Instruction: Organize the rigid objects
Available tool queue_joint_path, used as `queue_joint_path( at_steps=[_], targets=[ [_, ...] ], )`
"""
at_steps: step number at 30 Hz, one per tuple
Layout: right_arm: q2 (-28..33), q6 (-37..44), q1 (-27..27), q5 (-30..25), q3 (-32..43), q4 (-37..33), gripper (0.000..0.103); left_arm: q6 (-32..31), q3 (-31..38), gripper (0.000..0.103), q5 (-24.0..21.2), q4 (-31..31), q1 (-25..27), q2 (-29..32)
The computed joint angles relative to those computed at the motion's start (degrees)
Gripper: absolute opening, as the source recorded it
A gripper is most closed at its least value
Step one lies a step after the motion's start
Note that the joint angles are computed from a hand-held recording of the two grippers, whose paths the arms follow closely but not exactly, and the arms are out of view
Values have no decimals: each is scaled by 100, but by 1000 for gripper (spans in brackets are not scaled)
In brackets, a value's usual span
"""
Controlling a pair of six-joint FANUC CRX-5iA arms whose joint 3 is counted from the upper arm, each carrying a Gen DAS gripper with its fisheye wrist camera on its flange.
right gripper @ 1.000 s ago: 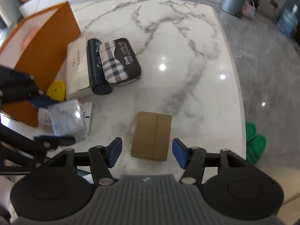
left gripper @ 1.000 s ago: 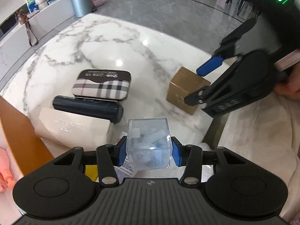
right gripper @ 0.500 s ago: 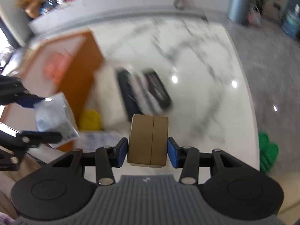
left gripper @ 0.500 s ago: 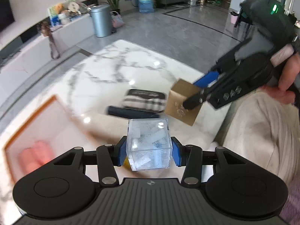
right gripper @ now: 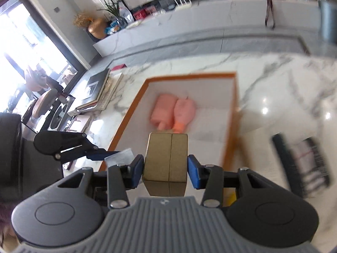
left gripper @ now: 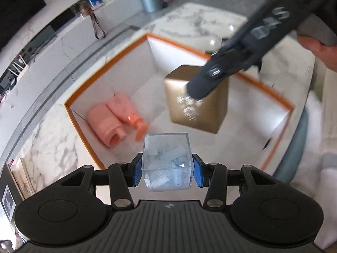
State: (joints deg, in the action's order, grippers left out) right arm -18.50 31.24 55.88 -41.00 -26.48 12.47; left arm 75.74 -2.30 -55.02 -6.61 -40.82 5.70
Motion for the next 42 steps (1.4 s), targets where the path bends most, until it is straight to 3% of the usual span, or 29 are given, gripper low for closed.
queue_joint_path(
  at_steps=[7, 17, 24, 31, 37, 42],
  targets=[
    [1173, -288, -232, 122, 513, -213, 46, -1158, 114, 54, -88, 163, 227, 392],
    [1762, -92, -619, 286, 853, -741, 46, -2130, 504, 54, -428, 204, 416, 911],
    [1857, 528, -740, -212, 1206, -1208, 46, -1851, 697, 60, -587, -100, 274, 1055],
    [1928, 1018, -531, -863, 1386, -870, 44, -1677, 614, 67, -548, -740, -39, 916],
    [1977, 1506, -315, -1371, 1460, -319, 37, -1461, 347, 68, -241, -626, 16, 575],
    [1651, 2367, -309, -990, 1299, -542, 44, -1703, 56, 68, -138, 27, 251, 229]
  ],
)
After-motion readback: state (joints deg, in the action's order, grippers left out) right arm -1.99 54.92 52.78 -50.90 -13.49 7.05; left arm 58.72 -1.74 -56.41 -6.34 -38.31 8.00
